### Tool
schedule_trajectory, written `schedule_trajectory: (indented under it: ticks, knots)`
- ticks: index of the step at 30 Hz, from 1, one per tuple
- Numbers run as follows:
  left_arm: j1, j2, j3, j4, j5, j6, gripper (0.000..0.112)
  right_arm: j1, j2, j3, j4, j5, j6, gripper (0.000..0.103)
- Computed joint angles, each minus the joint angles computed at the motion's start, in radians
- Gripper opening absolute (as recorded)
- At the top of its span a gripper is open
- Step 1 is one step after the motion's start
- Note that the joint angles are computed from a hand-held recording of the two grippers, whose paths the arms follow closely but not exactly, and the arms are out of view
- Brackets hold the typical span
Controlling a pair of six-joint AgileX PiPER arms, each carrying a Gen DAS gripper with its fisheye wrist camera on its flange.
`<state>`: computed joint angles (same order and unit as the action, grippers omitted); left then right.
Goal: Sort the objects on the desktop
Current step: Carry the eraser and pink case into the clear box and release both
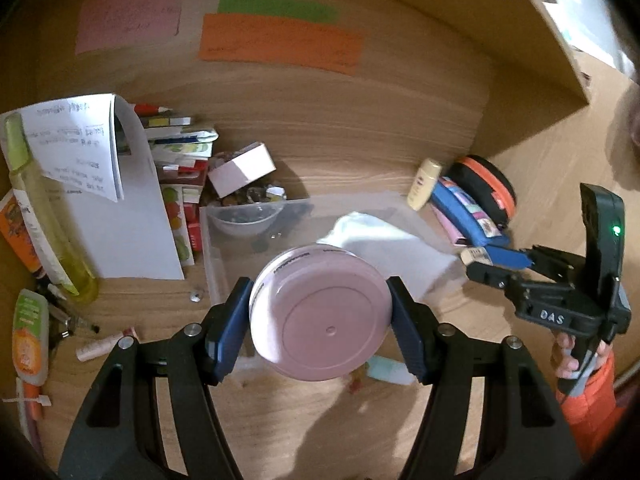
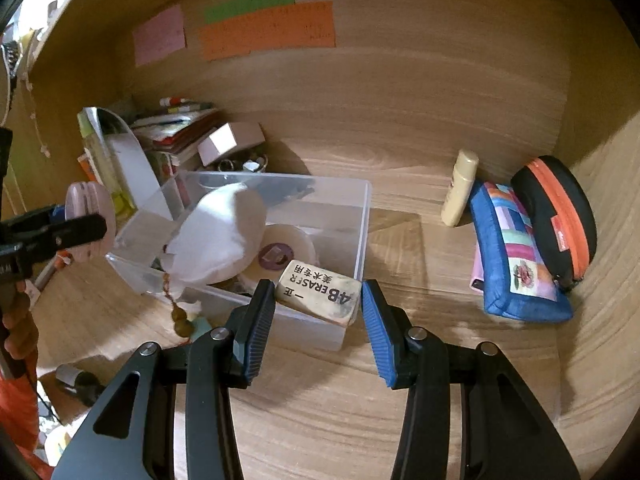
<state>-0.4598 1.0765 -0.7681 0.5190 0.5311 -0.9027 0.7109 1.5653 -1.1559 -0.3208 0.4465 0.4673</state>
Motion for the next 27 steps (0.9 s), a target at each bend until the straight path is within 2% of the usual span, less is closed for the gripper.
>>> schedule_trajectory:
  ticks: [7,17,19,21,23,25,27]
  knots:
    - [0.120,0.102,-0.006,-0.161,-0.085,0.171,0.065,-0.019,0.092,-0.073,0.076,0.020,-0.095,0.041]
    - [0.174,0.162,-0.005,-0.244,-0.113,0.262,0.065,-0.011,0.143,-0.116,0.011,0.022,-0.065,0.042]
    - [0.161,0.165,-0.007,-0.200,-0.104,0.220,0.066,-0.004,0.148,-0.118,-0.021,0.024,-0.041,0.042]
    - [0.159,0.159,-0.006,-0.222,-0.105,0.240,0.066,0.001,0.151,-0.120,-0.040,0.028,-0.026,0.043]
    - [0.161,0.158,-0.007,-0.240,-0.105,0.257,0.066,0.001,0.151,-0.121,-0.024,0.029,-0.044,0.049]
    - [0.161,0.156,-0.006,-0.236,-0.102,0.253,0.068,0.004,0.155,-0.124,-0.019,0.036,-0.043,0.062]
    - [0.165,0.151,-0.003,-0.252,-0.105,0.264,0.070,0.011,0.156,-0.119,-0.046,0.035,-0.017,0.063]
